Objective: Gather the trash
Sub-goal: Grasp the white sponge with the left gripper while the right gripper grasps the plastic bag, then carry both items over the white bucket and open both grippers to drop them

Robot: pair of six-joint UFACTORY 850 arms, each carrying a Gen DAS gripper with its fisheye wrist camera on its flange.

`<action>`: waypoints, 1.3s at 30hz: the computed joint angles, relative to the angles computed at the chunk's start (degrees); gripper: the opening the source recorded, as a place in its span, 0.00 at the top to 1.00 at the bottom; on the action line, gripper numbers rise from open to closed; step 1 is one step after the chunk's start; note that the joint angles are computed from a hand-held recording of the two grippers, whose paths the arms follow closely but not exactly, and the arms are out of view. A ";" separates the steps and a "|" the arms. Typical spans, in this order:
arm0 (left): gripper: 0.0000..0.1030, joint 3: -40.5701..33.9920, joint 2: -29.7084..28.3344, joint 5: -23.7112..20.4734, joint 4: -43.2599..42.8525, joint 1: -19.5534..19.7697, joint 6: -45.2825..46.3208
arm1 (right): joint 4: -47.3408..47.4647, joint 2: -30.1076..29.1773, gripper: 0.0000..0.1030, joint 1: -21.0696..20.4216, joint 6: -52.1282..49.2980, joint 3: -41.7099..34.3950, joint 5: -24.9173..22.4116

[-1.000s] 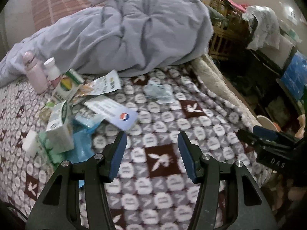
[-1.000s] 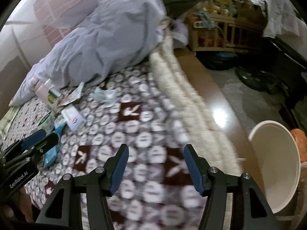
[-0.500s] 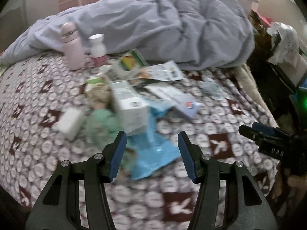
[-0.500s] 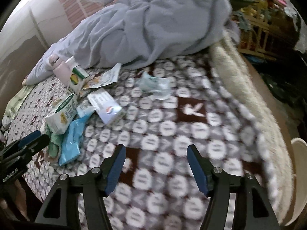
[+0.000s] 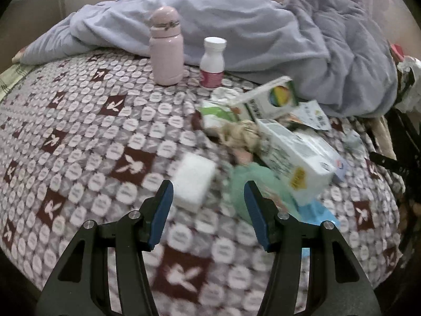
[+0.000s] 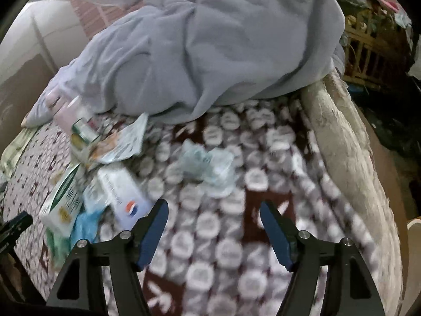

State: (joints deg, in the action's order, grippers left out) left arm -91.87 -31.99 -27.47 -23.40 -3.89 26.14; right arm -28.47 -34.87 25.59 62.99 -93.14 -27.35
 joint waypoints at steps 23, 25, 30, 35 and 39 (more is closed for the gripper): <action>0.48 -12.92 -12.02 -9.33 -0.57 1.47 2.14 | 8.66 -8.11 0.56 -2.13 -8.49 -9.61 0.51; 0.59 -11.73 -10.98 -7.55 -0.14 1.56 0.46 | 5.47 -6.07 0.64 -1.83 -4.92 -6.57 3.66; 0.66 -6.85 -6.68 -3.22 -0.45 1.15 0.72 | -1.77 -1.36 0.69 -0.97 2.16 -0.62 7.75; 0.66 -2.46 -2.18 -0.35 -2.93 0.26 3.41 | -5.21 3.59 0.70 0.16 5.44 5.40 10.11; 0.66 0.94 1.47 0.79 -5.77 -0.89 6.47 | -7.17 6.13 0.70 1.08 7.32 8.59 11.36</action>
State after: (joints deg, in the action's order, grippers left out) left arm -90.93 -30.53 -26.68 -29.17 -4.78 32.61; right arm -35.64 -28.75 26.67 70.32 -84.55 -15.99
